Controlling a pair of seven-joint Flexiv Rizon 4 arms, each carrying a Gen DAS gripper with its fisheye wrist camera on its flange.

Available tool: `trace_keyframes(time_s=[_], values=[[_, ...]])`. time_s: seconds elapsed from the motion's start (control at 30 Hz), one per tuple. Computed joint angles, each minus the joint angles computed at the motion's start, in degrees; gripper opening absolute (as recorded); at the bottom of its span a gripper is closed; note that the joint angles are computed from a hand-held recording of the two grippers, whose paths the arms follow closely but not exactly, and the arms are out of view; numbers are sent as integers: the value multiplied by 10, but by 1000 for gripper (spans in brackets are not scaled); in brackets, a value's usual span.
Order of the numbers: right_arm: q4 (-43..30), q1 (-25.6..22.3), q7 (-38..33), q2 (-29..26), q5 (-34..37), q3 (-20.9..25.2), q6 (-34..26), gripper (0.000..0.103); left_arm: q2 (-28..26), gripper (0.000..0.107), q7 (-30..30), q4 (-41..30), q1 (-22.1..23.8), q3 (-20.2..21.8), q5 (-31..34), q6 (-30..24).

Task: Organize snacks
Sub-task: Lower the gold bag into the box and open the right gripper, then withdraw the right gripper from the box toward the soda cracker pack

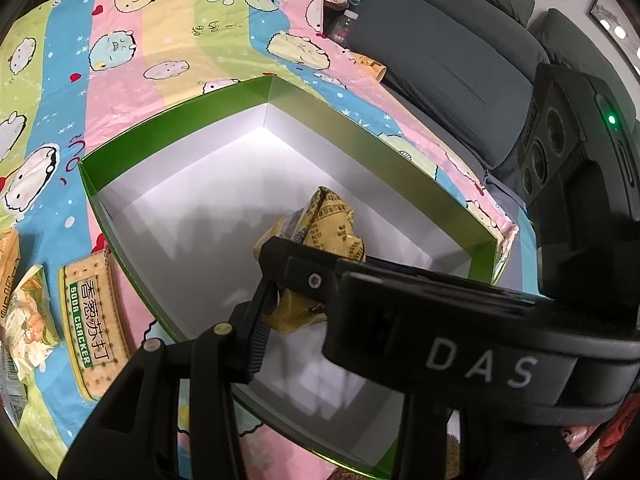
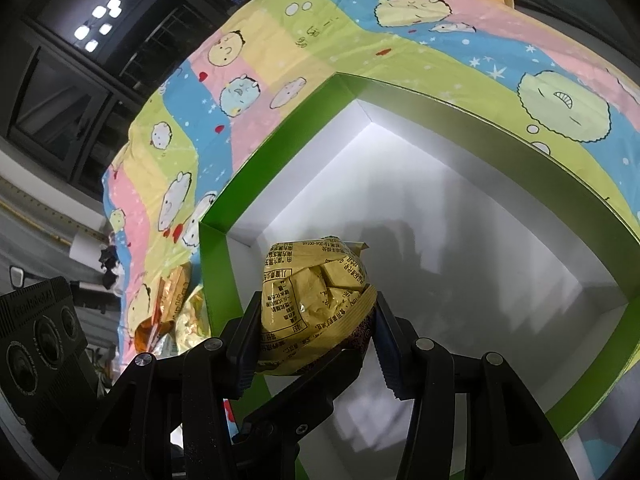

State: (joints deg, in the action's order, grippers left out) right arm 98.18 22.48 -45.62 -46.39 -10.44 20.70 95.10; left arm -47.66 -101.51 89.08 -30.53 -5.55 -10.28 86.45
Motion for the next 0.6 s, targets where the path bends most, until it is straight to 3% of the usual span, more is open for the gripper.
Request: trace_keyframes(time_s=[0.43, 0.6], values=[[-5, -3, 2, -4, 8, 2, -11, 53, -1, 42, -28, -16, -19, 31, 16, -30], [0, 23, 17, 10, 14, -30, -24, 53, 1, 44, -52, -17, -39, 57, 28, -30]])
